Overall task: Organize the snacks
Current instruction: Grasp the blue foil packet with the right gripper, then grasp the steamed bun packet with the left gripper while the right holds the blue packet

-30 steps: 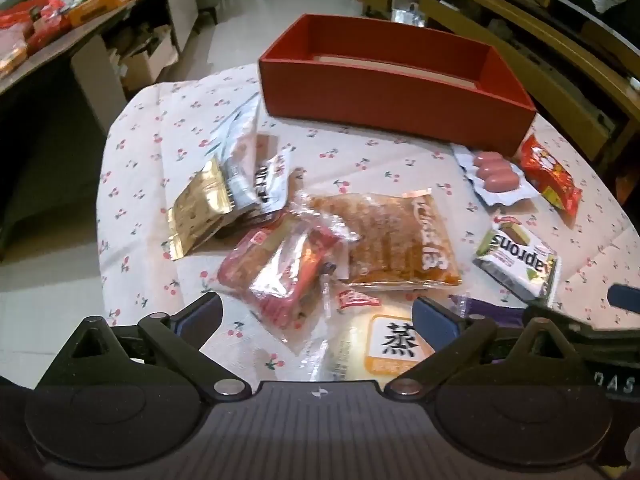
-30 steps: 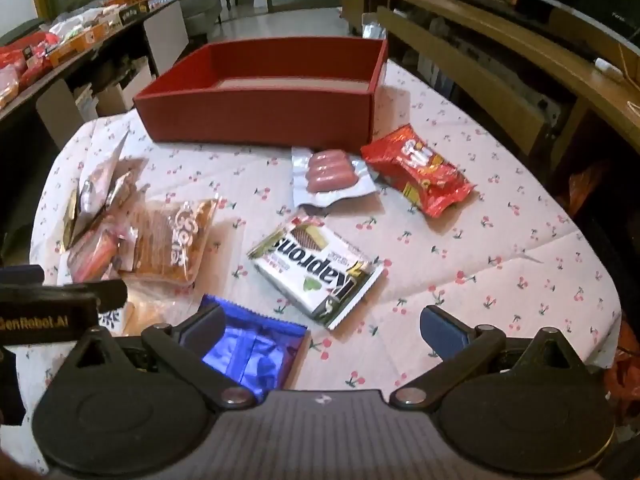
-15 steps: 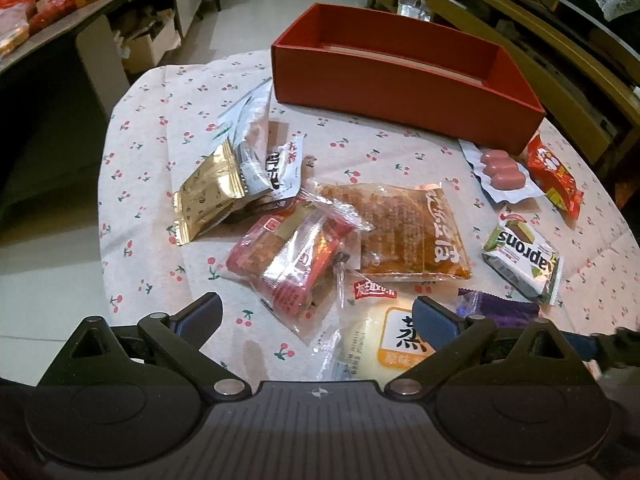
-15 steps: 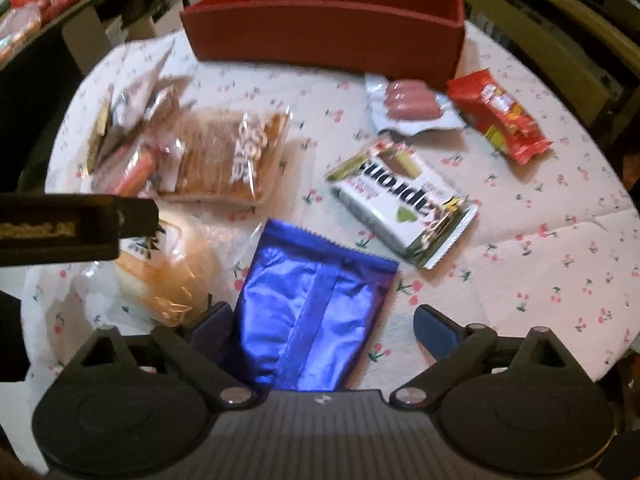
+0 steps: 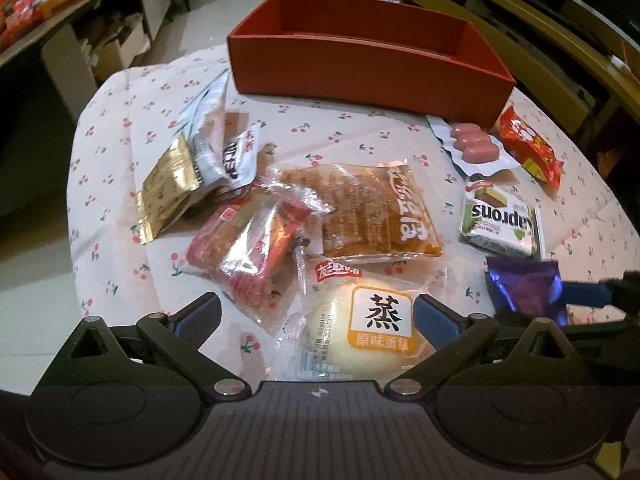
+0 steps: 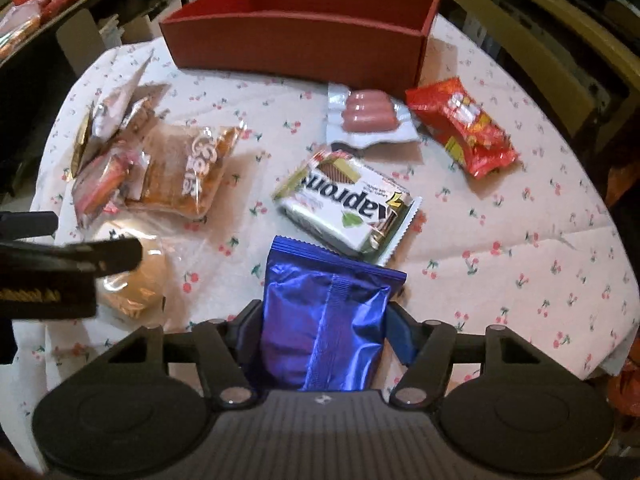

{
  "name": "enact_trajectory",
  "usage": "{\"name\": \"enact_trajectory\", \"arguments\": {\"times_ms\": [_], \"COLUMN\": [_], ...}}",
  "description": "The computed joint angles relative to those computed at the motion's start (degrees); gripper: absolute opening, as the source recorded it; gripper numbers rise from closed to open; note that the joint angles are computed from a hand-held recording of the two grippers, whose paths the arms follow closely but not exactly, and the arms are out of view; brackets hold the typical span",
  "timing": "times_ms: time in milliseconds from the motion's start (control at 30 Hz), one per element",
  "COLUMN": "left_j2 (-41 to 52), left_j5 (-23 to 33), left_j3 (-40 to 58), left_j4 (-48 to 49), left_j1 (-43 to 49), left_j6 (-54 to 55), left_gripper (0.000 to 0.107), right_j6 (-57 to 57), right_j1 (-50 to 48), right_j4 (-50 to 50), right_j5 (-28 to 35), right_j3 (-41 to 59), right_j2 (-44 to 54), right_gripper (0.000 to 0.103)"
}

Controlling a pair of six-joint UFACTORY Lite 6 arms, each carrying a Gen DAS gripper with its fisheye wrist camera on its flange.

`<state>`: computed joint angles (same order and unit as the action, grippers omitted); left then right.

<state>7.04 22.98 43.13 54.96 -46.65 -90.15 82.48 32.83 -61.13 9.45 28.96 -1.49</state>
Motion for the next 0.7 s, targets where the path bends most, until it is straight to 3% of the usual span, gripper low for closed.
{"name": "enact_trajectory", "arguments": {"times_ms": [67,133,300,433,600,700], "left_j2": [1.62,5.06,6.29,7.10,10.10,10.97], "left_j5": [-2.08,-5.12,-2.94,-0.12,3.29,1.04], "left_j3": [0.71,2.91,4.46,5.42,7.21,7.33], "left_j4": [2.08,-3.59,-3.26,0.93,6.08,3.71], "left_j1": [0.41,1.58,0.41,-1.51,-4.76,-3.07], "left_j6": [-1.45,5.09,6.58,5.98,3.44,5.07], "left_gripper": [0.103,0.103,0.103,0.103,0.103,0.103], "right_j6": [-1.18,-2.59,-4.41,-14.74,-9.82,-8.80], "right_j1": [-0.64,-1.03,-1.96,-3.90,-3.56,-3.49], "right_j4": [0.66,1.66,2.17,12.21,7.15,5.92], "right_j5": [-1.04,-1.63,-2.23,-3.05,-1.29,-1.10], "right_j3": [0.52,1.00,-0.45,-1.21,-1.40,-1.50], "right_j2": [1.30,2.79,1.35,-0.17,-0.27,-0.37], "right_gripper": [0.073,0.073,0.073,0.073,0.073,0.073]}}
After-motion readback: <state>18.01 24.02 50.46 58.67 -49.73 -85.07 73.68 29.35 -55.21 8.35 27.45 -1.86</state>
